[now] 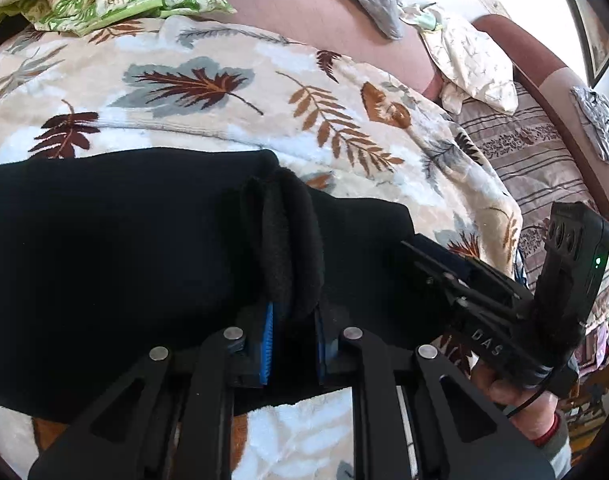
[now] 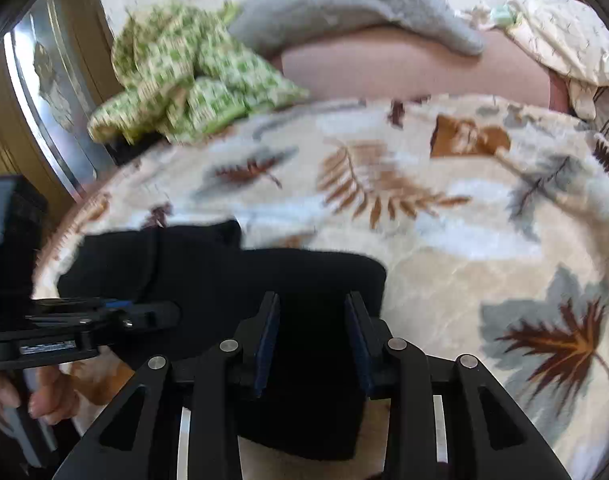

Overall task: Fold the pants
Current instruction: 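Open both grippers and press the folded black pants flat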

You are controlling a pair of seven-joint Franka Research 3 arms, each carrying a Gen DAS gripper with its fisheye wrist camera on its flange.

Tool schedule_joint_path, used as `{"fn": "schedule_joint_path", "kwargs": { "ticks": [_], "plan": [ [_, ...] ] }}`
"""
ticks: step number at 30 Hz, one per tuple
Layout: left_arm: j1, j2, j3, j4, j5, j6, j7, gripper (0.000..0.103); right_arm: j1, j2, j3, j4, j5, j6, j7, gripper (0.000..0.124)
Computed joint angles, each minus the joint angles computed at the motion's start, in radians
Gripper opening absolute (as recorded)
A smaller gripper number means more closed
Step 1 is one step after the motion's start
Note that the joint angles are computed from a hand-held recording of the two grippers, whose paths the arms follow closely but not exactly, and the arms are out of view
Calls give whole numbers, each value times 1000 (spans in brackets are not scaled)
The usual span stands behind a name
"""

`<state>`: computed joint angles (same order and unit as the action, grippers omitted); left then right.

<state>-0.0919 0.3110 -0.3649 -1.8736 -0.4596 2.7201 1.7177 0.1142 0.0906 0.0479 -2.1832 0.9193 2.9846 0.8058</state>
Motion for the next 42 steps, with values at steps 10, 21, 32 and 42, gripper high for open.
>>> {"fn": "schedule_joint_path", "kwargs": {
  "ticks": [10, 21, 32, 42],
  "plan": [
    [-56, -20, 49, -39, 179, 90, -96, 24, 40, -106, -30, -110, -319, 35, 307, 37],
    [-37, -115, 49, -155, 274, 196, -170, 48, 66, -97, -24, -137, -508, 7, 546, 38],
    [-25, -186, 77, -248, 256, 258, -160, 58, 92, -103, -6, -101, -629, 2, 656, 38],
    [18, -202, 56, -293, 27, 252, -39, 66, 98, 37, 0, 54, -628, -2, 672, 38]
  ]
}}
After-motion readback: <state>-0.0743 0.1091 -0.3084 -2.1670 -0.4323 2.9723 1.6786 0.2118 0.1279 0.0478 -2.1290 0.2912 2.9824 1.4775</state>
